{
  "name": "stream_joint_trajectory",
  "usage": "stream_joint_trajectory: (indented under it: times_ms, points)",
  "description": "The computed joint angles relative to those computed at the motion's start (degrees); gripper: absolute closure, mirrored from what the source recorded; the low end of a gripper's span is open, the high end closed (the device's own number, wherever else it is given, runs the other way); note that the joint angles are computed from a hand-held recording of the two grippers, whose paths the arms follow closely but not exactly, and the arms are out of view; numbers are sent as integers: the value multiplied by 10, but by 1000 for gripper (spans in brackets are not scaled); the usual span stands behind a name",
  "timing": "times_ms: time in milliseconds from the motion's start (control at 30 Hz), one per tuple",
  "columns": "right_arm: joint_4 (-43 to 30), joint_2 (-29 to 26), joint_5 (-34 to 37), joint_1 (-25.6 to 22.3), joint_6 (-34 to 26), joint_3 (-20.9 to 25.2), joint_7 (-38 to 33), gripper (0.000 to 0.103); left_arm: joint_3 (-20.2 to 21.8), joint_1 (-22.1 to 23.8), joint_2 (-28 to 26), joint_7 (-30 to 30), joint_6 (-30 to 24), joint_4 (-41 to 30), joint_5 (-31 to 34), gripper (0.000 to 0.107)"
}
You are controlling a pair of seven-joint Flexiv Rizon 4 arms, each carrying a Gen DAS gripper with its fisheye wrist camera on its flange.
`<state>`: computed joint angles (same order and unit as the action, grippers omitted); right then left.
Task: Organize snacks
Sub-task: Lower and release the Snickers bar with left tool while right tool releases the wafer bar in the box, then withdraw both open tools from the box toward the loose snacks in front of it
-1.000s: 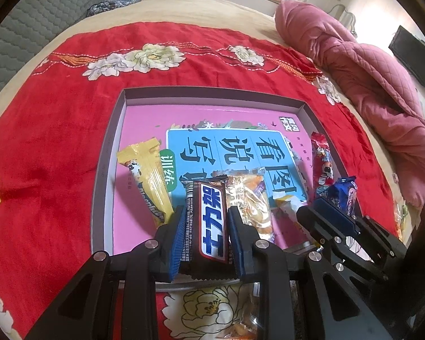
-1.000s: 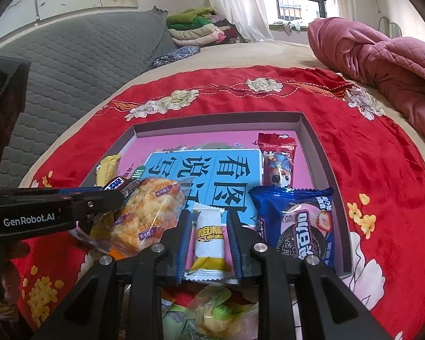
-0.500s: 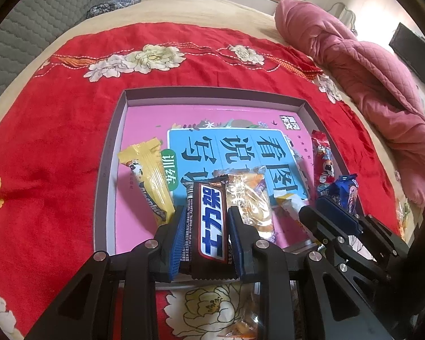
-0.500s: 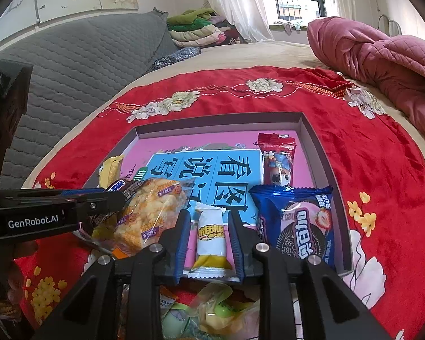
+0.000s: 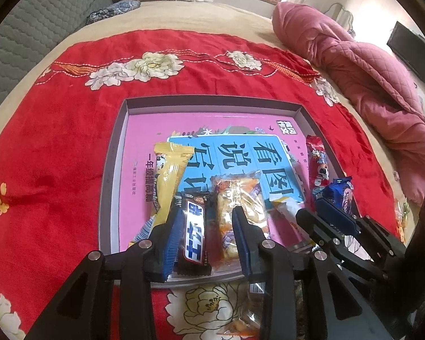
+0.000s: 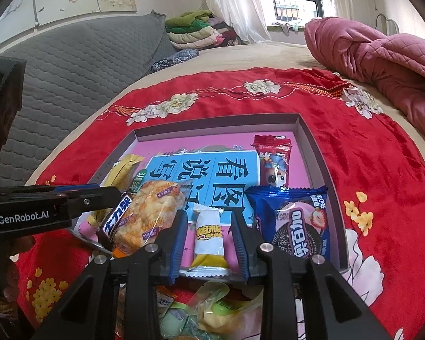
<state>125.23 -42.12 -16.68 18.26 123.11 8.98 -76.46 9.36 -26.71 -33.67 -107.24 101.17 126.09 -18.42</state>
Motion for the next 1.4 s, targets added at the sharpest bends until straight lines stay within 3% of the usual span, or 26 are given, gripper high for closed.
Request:
stream_joint_trajectory:
  times_ms: [533, 667, 1400]
  points:
    - [3, 2, 10, 6, 8, -4, -7, 62, -5, 3, 11, -3, 13, 12, -4, 63]
    - [4, 1, 13, 6, 17, -4, -10, 52, -31, 29, 17, -4, 30, 23, 2, 58]
    - [19, 6, 1, -10, 63, 5, -8, 47, -66, 60, 42, 3, 61, 53, -5, 56]
